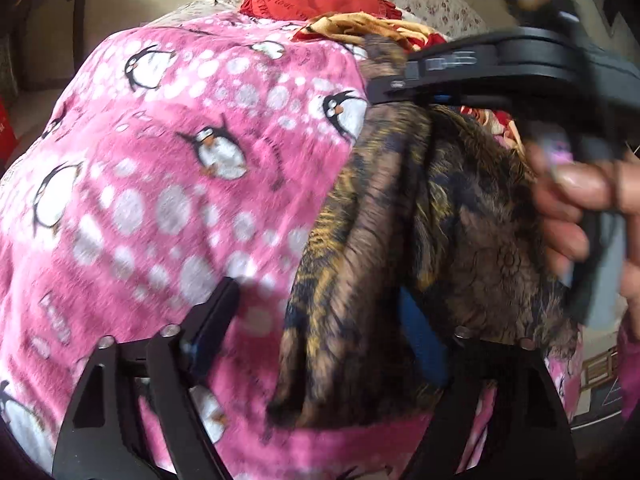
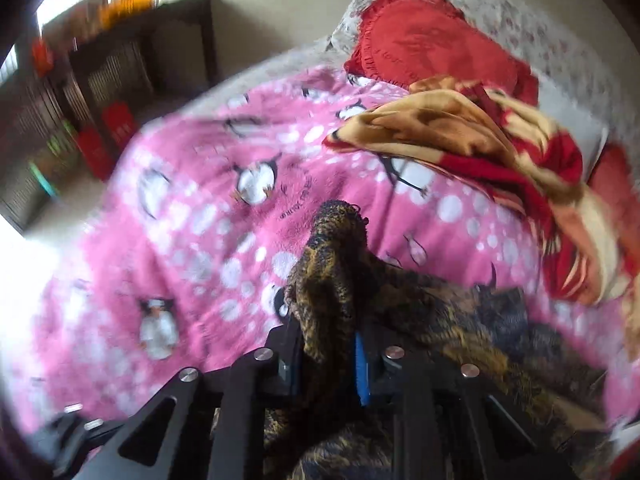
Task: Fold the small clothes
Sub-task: 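Press the folded garment flat with the right gripper beside the left gripper, then grasp the navy floral garment end with the right gripper and lift it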
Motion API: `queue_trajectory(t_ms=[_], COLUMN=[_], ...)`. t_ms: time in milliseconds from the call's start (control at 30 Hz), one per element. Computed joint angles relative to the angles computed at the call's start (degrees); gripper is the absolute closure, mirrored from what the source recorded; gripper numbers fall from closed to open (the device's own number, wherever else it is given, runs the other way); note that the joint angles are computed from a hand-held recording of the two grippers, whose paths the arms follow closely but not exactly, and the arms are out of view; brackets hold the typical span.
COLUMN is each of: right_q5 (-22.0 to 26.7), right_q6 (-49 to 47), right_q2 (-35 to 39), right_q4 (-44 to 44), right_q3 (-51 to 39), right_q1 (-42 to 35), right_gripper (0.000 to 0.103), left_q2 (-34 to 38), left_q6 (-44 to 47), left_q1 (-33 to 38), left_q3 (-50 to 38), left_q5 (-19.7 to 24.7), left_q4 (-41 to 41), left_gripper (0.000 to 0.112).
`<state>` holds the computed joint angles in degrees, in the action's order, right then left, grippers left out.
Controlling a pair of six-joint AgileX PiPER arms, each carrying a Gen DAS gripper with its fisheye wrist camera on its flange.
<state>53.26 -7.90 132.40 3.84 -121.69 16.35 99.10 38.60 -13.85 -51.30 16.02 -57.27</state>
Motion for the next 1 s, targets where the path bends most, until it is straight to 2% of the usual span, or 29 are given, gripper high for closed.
queue_trajectory(t_ms=[67, 133, 167, 233, 300, 400, 533, 600, 800, 1000], right_q5=[-1.3, -2.6, -3.0, -4.0, -4.8, -4.1, -3.5, -3.1, -1.9, -3.1], right_q6=[-3.2, -5.5, -6.4, -8.9, -10.6, -14.9, -18.9, -20.9, -29.5, -34.9], right_q2=[-3.2, -6.0, -7.1, -9.8, -12.8, -16.8, -22.3, -24.6, -29.3, -26.3], right_q4=[5.6, 9.6, 10.9, 13.5, 14.7, 19.2, 20.4, 20.4, 25.2, 28.2], right_q3=[3.8, 7.4, 8.7, 12.1, 15.2, 18.4, 22.2, 23.8, 28.7, 31.2], right_q1=[-2.6, -4.5, -5.1, -6.5, -7.7, -11.8, -16.9, -20.0, -33.9, -45.3], right_gripper=[0.085, 0.085, 0.085, 0.085, 0.085, 0.085, 0.086, 0.086, 0.087, 0.087], left_q2=[0.6, 0.9, 0.2, -2.2, -4.6, -6.7, -4.9, -1.8, 8.7, 22.8], left_q6=[2.0, 0.8, 0.9, 0.6, -3.8, -9.9, -16.7, -19.5, -28.7, -35.0], left_q1=[-0.3, 0.4, 0.2, -1.7, -5.0, -10.3, -17.1, -20.2, -30.7, -35.7], left_q3=[-1.5, -3.7, -4.0, -3.8, -4.7, -8.1, -15.3, -21.2, -36.9, -54.8], left_q5=[1.4, 6.5, 8.1, 7.6, 6.6, 7.6, 9.2, 11.3, 13.9, 20.1], left_q4=[-2.5, -2.6, -3.4, -2.8, 3.0, 9.7, 16.9, 19.6, 30.6, 35.5], left_gripper=[0.033, 0.078, 0.083, 0.090, 0.092, 0.092, 0.092, 0.092, 0.094, 0.094])
